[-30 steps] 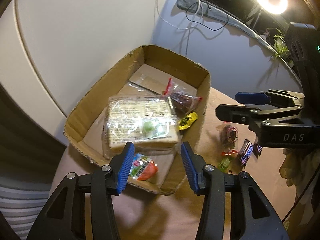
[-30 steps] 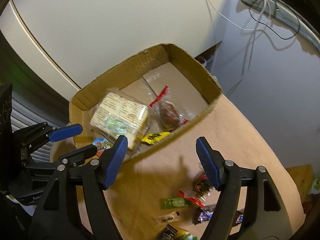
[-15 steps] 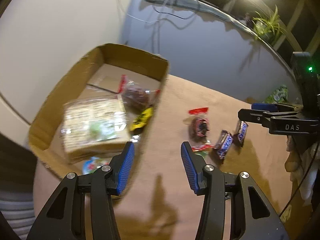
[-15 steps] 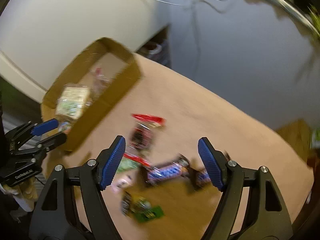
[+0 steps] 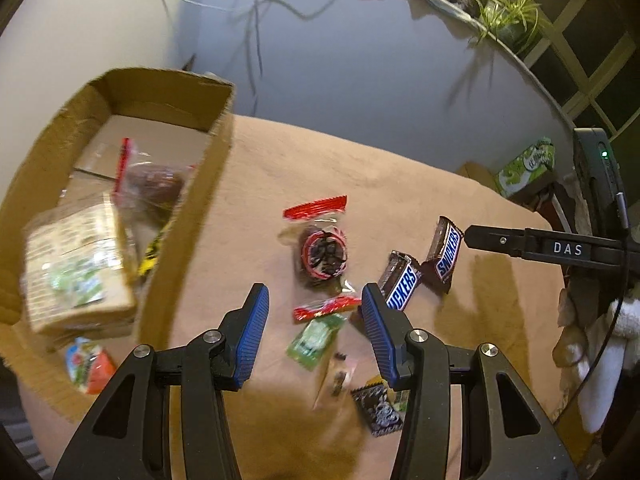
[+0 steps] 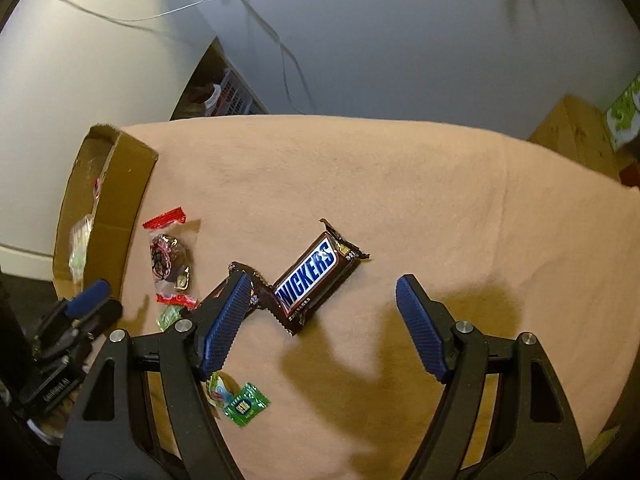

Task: Organize snacks
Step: 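Grasp the red-tagged dried fruit bag with the left tool while the right grasps a Snickers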

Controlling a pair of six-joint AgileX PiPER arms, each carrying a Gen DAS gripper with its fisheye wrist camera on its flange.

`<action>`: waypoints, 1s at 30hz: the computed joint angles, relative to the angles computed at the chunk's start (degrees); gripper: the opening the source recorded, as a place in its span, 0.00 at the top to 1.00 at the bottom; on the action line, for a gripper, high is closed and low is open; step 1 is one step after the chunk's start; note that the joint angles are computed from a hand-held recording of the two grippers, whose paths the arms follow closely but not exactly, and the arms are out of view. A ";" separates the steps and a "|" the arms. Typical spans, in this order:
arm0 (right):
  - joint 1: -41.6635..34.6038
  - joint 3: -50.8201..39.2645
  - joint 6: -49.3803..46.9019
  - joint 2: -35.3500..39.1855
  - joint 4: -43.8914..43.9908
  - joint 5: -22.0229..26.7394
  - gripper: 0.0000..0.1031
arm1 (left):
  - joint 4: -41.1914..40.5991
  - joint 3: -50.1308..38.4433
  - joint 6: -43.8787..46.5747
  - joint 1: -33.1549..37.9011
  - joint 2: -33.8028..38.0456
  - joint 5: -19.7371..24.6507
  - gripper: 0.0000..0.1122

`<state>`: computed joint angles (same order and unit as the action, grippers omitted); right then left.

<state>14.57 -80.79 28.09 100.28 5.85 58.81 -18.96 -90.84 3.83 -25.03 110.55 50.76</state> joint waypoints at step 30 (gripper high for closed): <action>0.75 -1.21 0.75 7.01 2.26 -2.06 0.68 | 6.08 -12.09 -9.19 -3.90 11.54 3.00 0.72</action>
<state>15.33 -82.00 28.84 107.29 8.11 56.75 -12.88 -102.93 -5.36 -28.93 122.09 53.76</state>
